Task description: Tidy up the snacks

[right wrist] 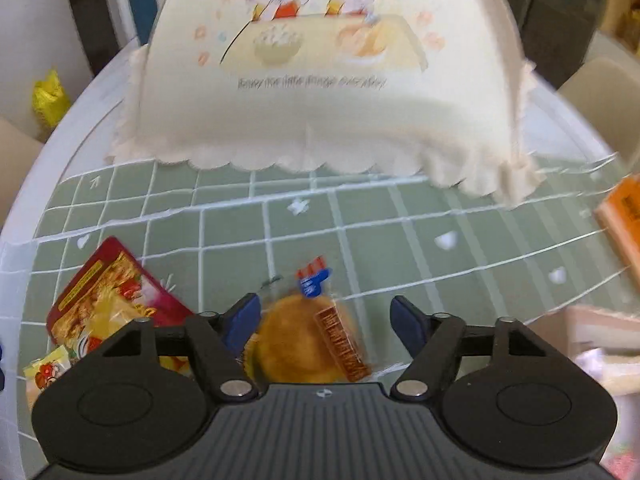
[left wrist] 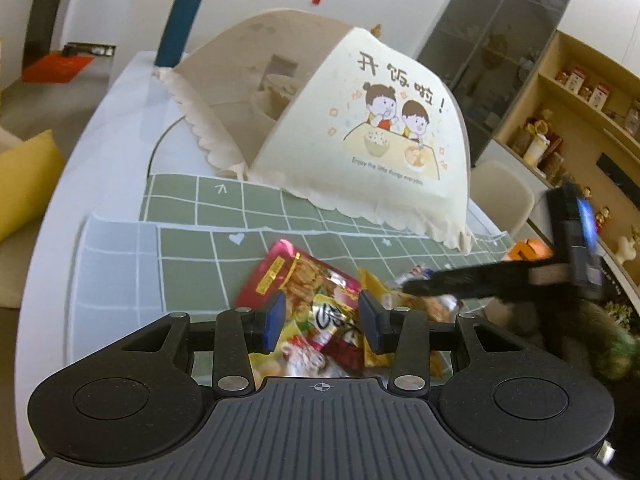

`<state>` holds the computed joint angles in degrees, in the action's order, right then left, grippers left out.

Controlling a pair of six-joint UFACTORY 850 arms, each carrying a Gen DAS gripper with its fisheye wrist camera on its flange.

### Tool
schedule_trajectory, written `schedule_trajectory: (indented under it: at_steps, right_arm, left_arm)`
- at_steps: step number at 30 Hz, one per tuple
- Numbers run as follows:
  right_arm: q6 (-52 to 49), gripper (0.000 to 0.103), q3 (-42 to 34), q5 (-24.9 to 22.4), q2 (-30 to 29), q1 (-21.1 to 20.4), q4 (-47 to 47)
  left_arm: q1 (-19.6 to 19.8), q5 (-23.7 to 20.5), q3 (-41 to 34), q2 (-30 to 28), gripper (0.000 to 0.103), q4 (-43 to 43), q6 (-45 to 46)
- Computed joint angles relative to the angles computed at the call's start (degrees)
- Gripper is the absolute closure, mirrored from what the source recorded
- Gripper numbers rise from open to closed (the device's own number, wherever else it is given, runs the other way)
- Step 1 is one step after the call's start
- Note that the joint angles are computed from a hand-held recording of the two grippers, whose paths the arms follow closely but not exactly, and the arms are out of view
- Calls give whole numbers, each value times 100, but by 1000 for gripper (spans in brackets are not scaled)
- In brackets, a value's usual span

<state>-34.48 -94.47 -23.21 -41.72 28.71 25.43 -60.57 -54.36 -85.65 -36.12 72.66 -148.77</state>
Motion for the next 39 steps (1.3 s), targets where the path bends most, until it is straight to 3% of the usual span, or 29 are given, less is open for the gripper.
schedule_trajectory:
  at_steps: [3,5,9,12,19,22,25,27,29,31,34,37,39]
  right_arm:
    - [-953,54,278,-438,265,-84,662]
    - [-1548,55,701,-398,583,-87,774]
    - [-2498,55,1576,-773,1250,-271,1131]
    - [-3126,55,2295,-801,1787,-435,1404]
    - [-3923,55,3510,-899,2733,-989,1775]
    - [-4283,55,3869,-710,3031,-1161,1914]
    - [-4747,52,4154,-309,3244,-1198,2132]
    - [-4859,52,4210,-249,3287,-1191,2217]
    - [-5000,51,4261,-337,3378,-1188,2385]
    - [-5570,49,4355,-462,3503,-1160,2892]
    - [-6259,46,4519,-733,3747,-1023,3494]
    - [-6305,44,4611,-1345,3831,-803,3605]
    - [-6345,44,4770,-1450,3885,-500,3615]
  left_arm:
    - [185,350,12,-82,59,358,-306]
    - [308,714,-102,-188,59,593,-347]
    - [356,1636,-557,-442,67,294,589]
    - [141,1740,-854,-622,69,-221,1319]
    - [-420,1939,-912,-620,69,-163,777]
    - [-664,1644,-918,-539,69,-101,745]
    - [-785,654,-853,-410,68,-398,778]
    - [-733,-34,-726,-308,68,-737,800]
    - [-573,-456,-566,-226,68,-1088,920]
    - [-375,-443,-411,-149,68,-1242,959]
    - [-126,-67,-348,-143,68,-1398,1316]
    - [-60,75,-666,-317,68,-1777,2298]
    - [-104,378,-662,-281,68,-1789,2559]
